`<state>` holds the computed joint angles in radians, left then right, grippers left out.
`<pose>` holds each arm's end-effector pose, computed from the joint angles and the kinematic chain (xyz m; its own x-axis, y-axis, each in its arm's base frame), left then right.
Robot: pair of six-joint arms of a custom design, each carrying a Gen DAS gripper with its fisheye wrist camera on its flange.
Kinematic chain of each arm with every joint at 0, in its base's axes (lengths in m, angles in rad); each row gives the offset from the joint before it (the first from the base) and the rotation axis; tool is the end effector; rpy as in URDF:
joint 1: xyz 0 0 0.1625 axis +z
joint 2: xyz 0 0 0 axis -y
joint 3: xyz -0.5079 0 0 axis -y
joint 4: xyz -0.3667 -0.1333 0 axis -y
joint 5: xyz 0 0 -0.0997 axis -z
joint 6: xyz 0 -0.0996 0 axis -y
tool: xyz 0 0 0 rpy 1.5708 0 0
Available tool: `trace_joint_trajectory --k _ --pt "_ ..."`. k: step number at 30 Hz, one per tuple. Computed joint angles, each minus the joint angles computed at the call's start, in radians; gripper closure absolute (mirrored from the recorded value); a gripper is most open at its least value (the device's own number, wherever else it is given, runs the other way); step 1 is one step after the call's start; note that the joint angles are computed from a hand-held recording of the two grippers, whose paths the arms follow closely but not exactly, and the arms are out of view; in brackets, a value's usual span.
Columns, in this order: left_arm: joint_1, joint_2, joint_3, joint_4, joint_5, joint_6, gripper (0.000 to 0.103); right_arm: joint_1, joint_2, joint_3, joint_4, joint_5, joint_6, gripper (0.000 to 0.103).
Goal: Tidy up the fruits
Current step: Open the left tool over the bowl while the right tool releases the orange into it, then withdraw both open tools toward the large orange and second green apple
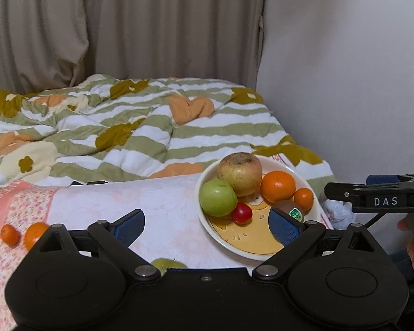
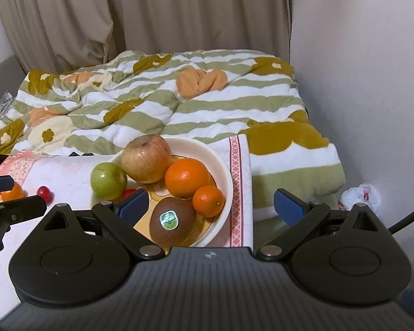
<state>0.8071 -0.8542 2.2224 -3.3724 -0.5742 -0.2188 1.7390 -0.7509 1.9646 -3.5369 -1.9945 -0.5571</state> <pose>-0.2034 -0.5260 0.1791 -0.7573 -0.0242 -0.6527 0.4746 0.6661 -0.5753 0.1972 -0.6099 0.1673 -0.7381 -0.2750 0.6161 -0.6038 0.6767 -0.4214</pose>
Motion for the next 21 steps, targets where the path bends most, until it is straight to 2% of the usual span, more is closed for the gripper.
trace_joint_trajectory --k 8,14,16,21 --pt "-0.109 -0.059 0.117 0.026 0.154 -0.167 0.001 0.040 -0.057 0.082 -0.023 0.029 -0.039 0.000" --pt "-0.173 -0.164 0.191 0.272 0.275 -0.413 0.000 0.065 -0.079 0.122 0.001 0.067 -0.035 0.000" --pt "-0.188 -0.219 0.208 0.405 0.296 -0.523 0.000 0.070 -0.080 0.135 -0.001 0.085 -0.024 0.000" --pt "-0.208 -0.346 0.243 0.651 0.329 -0.697 0.000 0.105 -0.066 0.157 -0.020 0.091 0.020 0.000"
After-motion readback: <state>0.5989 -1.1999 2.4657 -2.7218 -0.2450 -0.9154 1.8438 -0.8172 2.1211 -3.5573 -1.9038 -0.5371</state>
